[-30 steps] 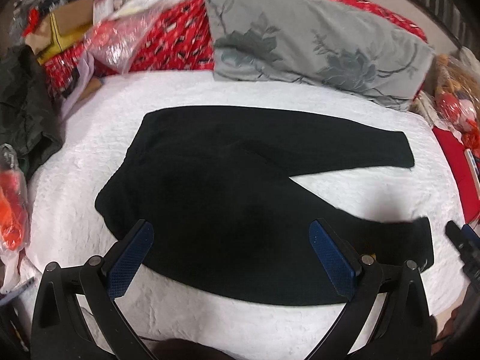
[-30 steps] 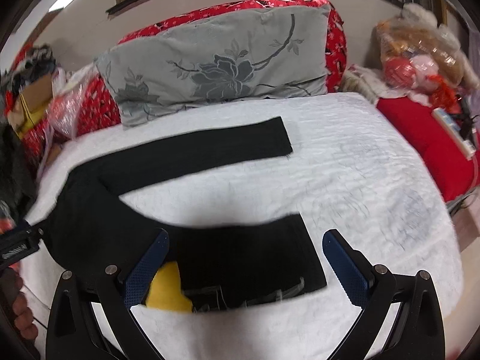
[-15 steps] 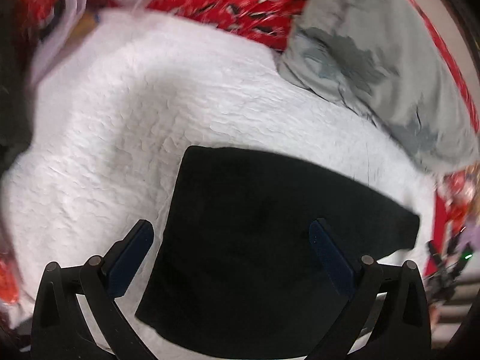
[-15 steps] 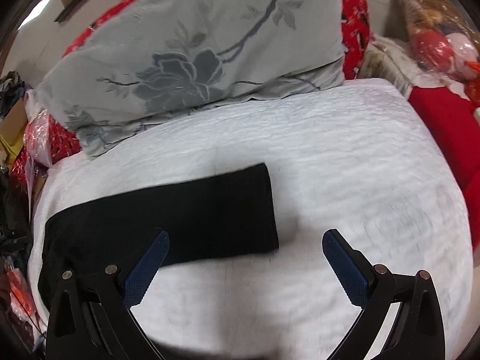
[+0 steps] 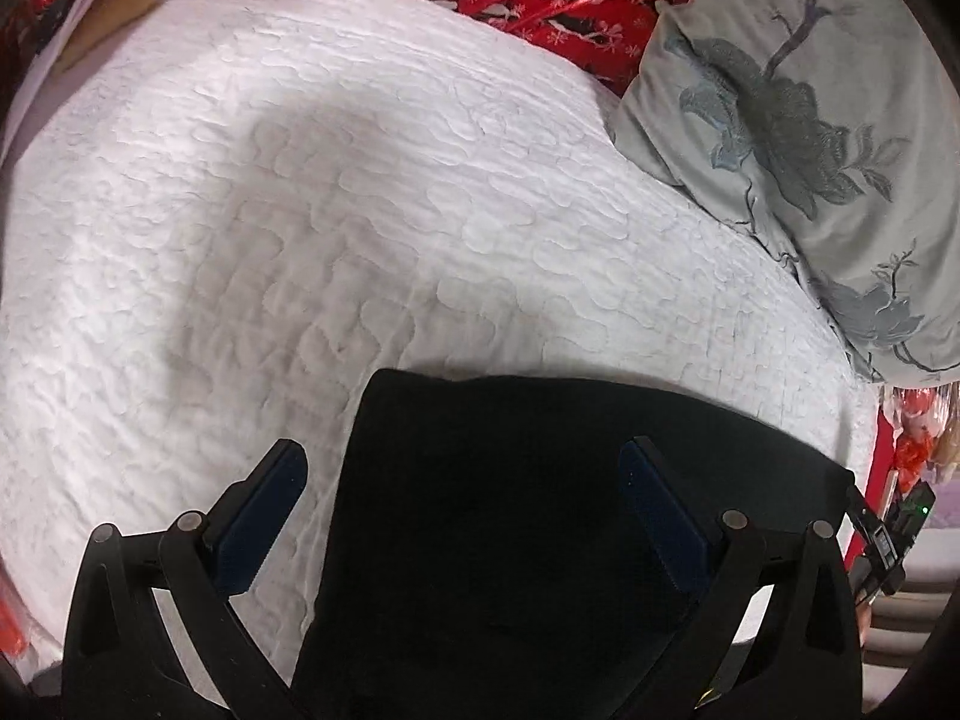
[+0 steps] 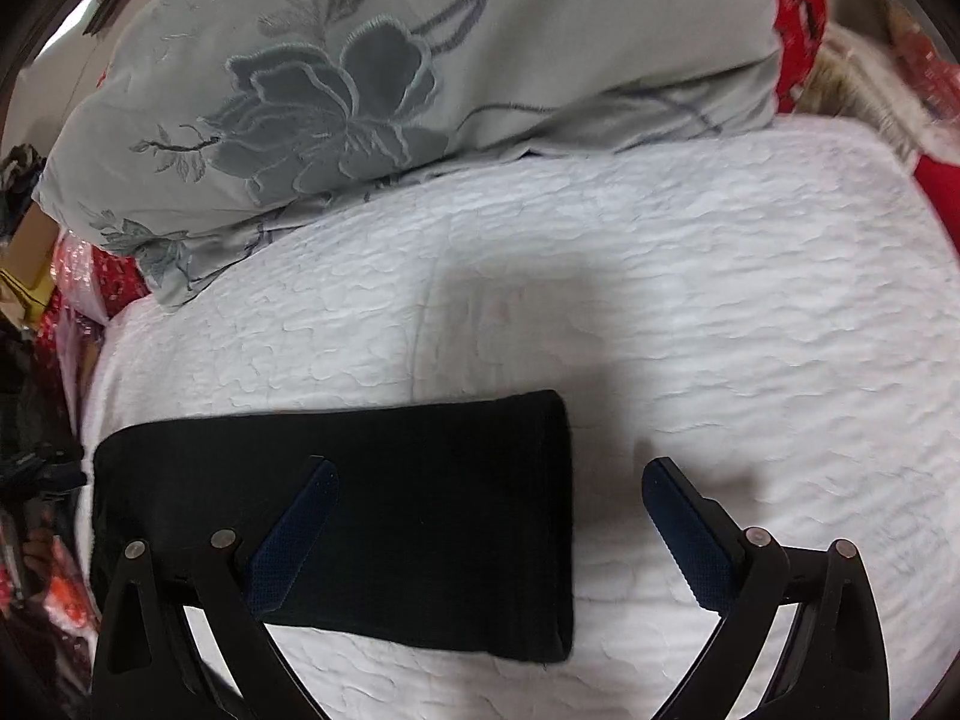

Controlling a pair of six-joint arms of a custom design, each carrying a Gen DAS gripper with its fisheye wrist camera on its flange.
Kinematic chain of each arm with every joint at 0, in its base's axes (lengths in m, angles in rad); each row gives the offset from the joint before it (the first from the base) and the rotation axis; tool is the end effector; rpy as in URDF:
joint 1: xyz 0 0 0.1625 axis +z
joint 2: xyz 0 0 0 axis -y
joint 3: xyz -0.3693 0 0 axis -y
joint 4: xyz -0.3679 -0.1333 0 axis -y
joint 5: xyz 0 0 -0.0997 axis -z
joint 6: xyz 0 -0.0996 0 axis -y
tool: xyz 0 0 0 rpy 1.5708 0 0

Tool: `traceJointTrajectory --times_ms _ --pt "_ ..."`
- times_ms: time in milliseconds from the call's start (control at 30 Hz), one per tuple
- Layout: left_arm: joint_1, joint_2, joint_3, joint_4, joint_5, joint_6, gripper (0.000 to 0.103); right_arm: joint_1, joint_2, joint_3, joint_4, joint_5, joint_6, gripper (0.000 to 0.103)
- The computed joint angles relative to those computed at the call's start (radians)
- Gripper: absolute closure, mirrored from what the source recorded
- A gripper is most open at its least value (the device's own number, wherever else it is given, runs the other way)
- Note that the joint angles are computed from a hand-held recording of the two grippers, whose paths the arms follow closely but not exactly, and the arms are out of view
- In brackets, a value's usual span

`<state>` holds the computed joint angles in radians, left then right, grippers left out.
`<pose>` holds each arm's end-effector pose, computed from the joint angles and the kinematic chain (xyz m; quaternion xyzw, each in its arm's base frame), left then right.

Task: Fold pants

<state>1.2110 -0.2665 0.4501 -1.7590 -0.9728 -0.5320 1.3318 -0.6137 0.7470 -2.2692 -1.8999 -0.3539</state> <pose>-0.1108 -0.8324 0.1107 -0.0829 0.9520 -0.1290 0.2648 -0.0914 -0.8024 0.3001 0.0088 -0.9484 0.2171 0.2308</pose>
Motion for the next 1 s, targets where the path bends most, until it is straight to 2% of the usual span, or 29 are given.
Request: traceJointTrajectory --times_ms 67,100,133,167,200,233,267,333,367,467,600,767,1000 --pt "0.001 0.029 -0.045 0.03 0.009 0.005 0.0 -0.004 0.015 -0.027 0.023 0.014 -0.005 0.009" --pt "0.0 0.048 -0.074 0.045 0.019 0.013 0.002 -0.005 0.012 -0.021 0.014 0.029 -0.02 0.015" --pt "-0.001 0.059 -0.092 0.056 0.024 0.016 0.01 -0.006 0.009 -0.016 0.016 0.046 -0.033 0.024" --pt "0.0 0.073 -0.119 0.076 0.024 0.018 0.02 -0.004 0.01 -0.019 0.026 0.047 -0.039 0.038" --pt "0.0 0.105 -0.177 0.121 0.031 0.006 0.025 0.002 0.014 -0.023 0.025 0.023 -0.046 0.055" --pt "0.0 0.117 -0.196 0.123 0.036 0.009 0.04 0.008 0.018 -0.026 0.024 -0.007 -0.055 0.065" --pt "-0.002 0.14 -0.242 0.162 0.049 -0.004 0.056 0.011 0.018 -0.024 0.026 -0.019 -0.062 0.087" --pt "-0.005 0.15 -0.264 0.182 0.065 -0.022 0.069 0.012 0.002 0.001 0.014 -0.017 -0.06 0.088" --pt "-0.006 0.122 -0.212 0.149 0.064 -0.025 0.071 0.014 -0.013 0.03 -0.009 -0.015 -0.064 0.089" --pt "-0.018 -0.018 0.037 -0.025 0.062 -0.017 0.073 0.023 -0.063 0.127 -0.1 -0.017 -0.081 0.089" --pt "-0.052 -0.143 0.247 -0.153 0.091 -0.011 0.074 0.03 -0.134 0.24 -0.186 0.013 -0.09 0.089" --pt "-0.099 -0.305 0.54 -0.34 0.145 0.0 0.074 0.037 -0.269 0.443 -0.317 0.056 -0.114 0.089" --pt "-0.157 -0.517 0.902 -0.542 0.172 -0.064 0.074 0.023 -0.478 0.76 -0.469 0.133 -0.144 0.089"
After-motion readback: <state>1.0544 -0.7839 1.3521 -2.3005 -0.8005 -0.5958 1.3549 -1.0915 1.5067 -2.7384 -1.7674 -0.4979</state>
